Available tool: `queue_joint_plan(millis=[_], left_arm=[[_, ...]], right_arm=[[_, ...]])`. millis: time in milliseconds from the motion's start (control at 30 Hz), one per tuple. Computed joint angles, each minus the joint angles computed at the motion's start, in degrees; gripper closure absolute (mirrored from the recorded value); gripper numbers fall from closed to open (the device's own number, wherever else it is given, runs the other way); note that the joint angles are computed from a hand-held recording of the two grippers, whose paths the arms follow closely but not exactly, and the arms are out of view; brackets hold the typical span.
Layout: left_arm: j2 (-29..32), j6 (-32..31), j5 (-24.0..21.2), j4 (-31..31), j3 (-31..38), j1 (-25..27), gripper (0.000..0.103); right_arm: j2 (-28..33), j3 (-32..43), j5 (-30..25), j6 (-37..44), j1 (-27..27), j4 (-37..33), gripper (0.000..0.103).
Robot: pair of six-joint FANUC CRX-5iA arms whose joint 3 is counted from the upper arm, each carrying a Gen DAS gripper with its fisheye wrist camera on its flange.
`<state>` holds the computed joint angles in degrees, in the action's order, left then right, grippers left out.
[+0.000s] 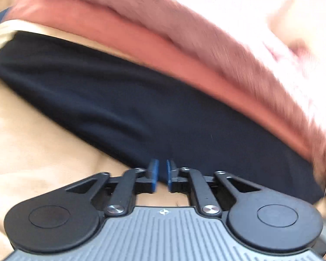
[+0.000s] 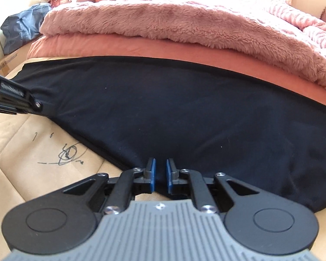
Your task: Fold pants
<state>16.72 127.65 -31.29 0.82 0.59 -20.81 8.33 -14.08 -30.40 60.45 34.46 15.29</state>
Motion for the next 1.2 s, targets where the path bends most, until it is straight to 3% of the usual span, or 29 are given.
queue_joint_plan(millis=[33, 133, 233, 367, 467, 533, 700, 767, 800, 900, 967, 1100, 1200], left_arm=[[-1.6, 5.6, 1.3, -3.1, -1.2, 0.5, 0.072], [-5.0, 24.9, 0.2, -14.7, -2.4, 2.1, 0.056], [-7.7, 40.2, 1.3, -19.7, -5.6, 5.3, 0.051], [-9.2, 50.5, 5.8, -19.6, -10.2, 9.7, 0.045], [-9.9, 51.3, 14.5, -16.6, -14.9, 12.7, 0.043], [-9.7, 52.2, 17.8, -16.3, -16.1, 13.7, 0.043], [-8.0, 59.2, 21.5, -21.2, -15.4, 15.2, 0.044], [-7.5, 56.7, 22.4, -19.5, -15.4, 16.3, 0.044], [-7.4, 58.4, 22.2, -21.6, -14.8, 16.3, 0.045], [-6.7, 57.8, 21.6, -21.4, -14.1, 17.1, 0.059], [-6.0, 53.4, 18.3, -18.3, -13.0, 17.7, 0.086], [-5.8, 46.0, 13.0, -16.5, -10.5, 17.5, 0.098], [-5.6, 47.9, 5.3, -25.8, -4.0, 13.3, 0.099]], right_arm=[[-0.2, 0.3, 0.1, 0.7, -0.3, -0.9, 0.097], [-0.8, 0.2, 3.0, 0.0, -1.4, -1.4, 0.096], [0.6, 2.0, 2.4, 0.0, -1.9, -0.9, 0.095], [2.9, 4.9, 0.5, 1.3, -2.2, -2.0, 0.088], [4.3, 6.6, -1.1, 1.7, -2.5, -4.1, 0.088], [4.7, 6.5, -1.3, 1.3, -2.3, -3.5, 0.088], [5.2, 6.7, -1.5, 2.6, -1.8, -2.6, 0.082], [5.5, 6.9, -1.3, 2.5, -1.7, -2.6, 0.081], [5.6, 6.9, -1.1, 2.5, -1.8, -2.8, 0.081], [5.6, 6.8, -0.7, 2.8, -1.8, -3.0, 0.081], [5.2, 6.2, -0.5, 3.3, -1.8, -3.0, 0.081], [5.4, 6.6, -0.9, 4.2, -1.9, -3.7, 0.080], [5.6, 7.3, -1.7, 4.8, -1.9, -4.2, 0.080]])
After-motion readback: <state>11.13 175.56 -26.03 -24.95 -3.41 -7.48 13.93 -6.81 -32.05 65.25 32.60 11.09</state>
